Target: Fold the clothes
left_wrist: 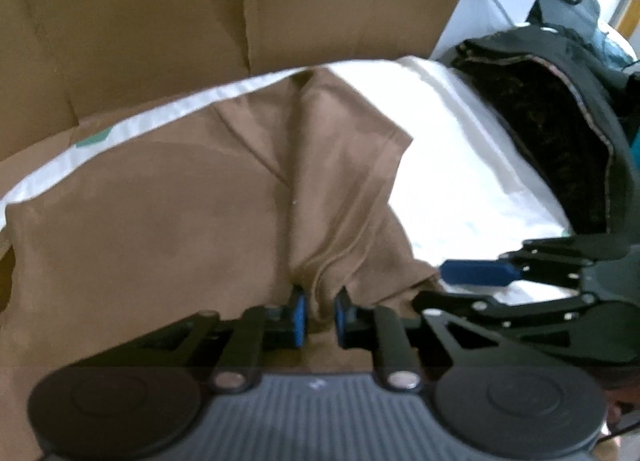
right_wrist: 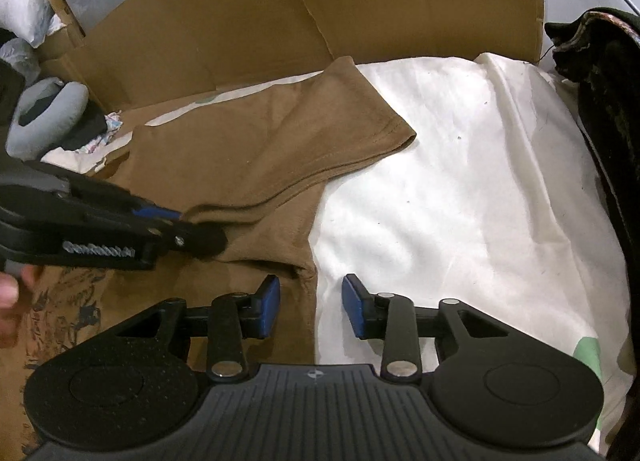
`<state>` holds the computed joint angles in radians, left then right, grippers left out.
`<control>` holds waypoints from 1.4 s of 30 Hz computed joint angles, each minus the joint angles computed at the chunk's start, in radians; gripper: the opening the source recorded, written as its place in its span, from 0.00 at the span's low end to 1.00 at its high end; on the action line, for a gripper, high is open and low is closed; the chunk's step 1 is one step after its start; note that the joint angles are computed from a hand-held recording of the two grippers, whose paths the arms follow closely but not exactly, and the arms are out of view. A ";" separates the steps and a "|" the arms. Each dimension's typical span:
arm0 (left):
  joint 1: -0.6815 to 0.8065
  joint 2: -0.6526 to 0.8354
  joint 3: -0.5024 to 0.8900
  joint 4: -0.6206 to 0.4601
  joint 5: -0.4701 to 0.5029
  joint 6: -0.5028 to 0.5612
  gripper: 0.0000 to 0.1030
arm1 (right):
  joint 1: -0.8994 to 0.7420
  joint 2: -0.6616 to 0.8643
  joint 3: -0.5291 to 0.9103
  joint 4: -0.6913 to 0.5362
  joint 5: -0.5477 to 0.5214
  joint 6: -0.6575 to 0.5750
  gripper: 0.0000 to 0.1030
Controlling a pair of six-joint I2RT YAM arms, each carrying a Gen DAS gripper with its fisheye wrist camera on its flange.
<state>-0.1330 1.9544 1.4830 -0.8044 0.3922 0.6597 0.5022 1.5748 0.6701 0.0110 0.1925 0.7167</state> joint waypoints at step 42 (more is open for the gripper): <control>-0.015 0.055 0.345 -0.375 -0.103 0.078 0.37 | 0.012 -0.080 0.020 -0.167 0.020 -0.004 0.23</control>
<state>-0.1481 2.0096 1.8281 -1.1799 0.2888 0.7374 0.5141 1.4948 0.6905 -0.1563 0.2129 0.7126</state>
